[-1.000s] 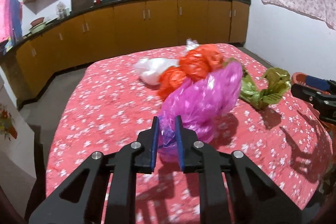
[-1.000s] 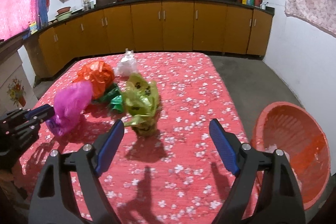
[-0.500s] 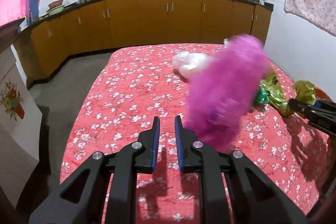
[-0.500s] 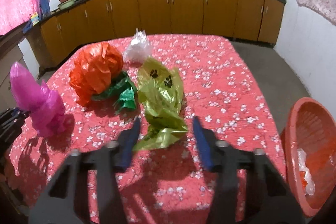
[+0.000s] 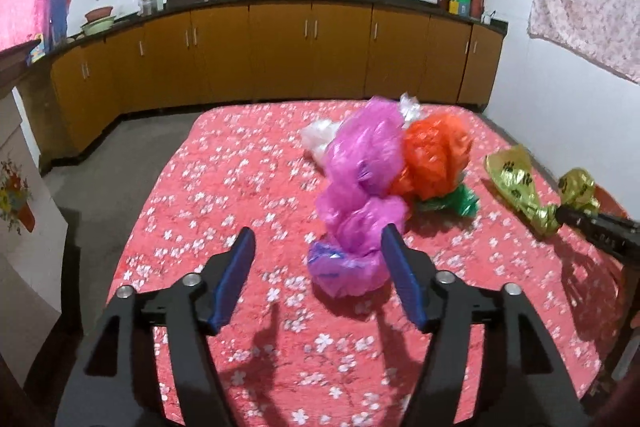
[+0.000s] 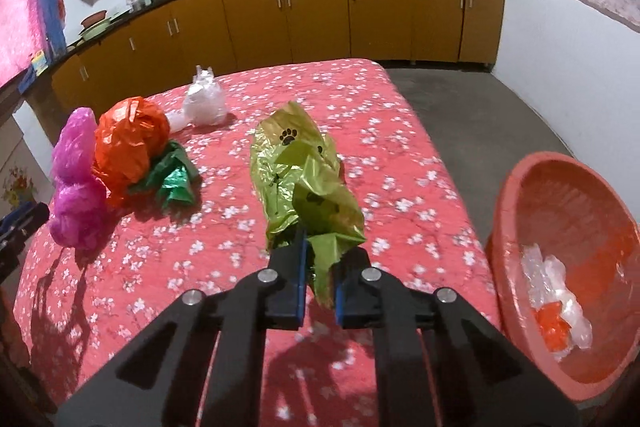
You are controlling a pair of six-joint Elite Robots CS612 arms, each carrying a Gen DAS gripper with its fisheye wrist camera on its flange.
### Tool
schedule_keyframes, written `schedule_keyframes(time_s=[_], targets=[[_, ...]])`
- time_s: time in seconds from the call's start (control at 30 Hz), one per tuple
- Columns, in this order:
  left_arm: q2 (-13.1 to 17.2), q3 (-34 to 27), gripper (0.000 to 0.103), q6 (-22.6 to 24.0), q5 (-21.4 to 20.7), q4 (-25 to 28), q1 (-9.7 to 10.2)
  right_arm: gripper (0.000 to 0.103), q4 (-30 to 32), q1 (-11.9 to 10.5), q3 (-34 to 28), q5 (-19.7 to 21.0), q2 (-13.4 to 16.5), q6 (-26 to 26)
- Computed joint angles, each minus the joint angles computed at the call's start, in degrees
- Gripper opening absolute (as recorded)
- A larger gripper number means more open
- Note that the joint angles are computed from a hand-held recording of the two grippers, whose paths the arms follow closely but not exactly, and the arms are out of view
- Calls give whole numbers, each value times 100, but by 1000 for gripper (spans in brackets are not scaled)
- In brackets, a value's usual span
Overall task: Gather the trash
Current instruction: 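Grasp the yellow-green bag with the right tool while the left tool grasps a pink bag, then carry both bags over the orange basket and open both tools to drop them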
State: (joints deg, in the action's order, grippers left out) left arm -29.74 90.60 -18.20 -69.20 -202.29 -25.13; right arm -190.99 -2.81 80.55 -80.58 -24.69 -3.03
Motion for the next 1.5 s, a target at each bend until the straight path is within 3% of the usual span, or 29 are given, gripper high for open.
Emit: schedule_keyframes(time_s=[0.13, 0.47, 0.67, 0.93, 1.5], targets=[[11, -92, 77, 83, 5, -40, -35, 12, -11, -29, 43, -31, -22, 8], [181, -680, 76, -155, 69, 1105, -29, 12, -92, -67, 116, 6, -57, 136], [219, -794, 57, -440, -227, 1415, 31, 12, -115, -74, 129, 70, -64, 143], [141, -607, 48, -419, -132, 1194, -6, 12, -150, -106, 180, 119, -85, 187], [-251, -127, 46, -137, 199, 554, -206, 12, -805, -226, 718, 206, -409, 224]])
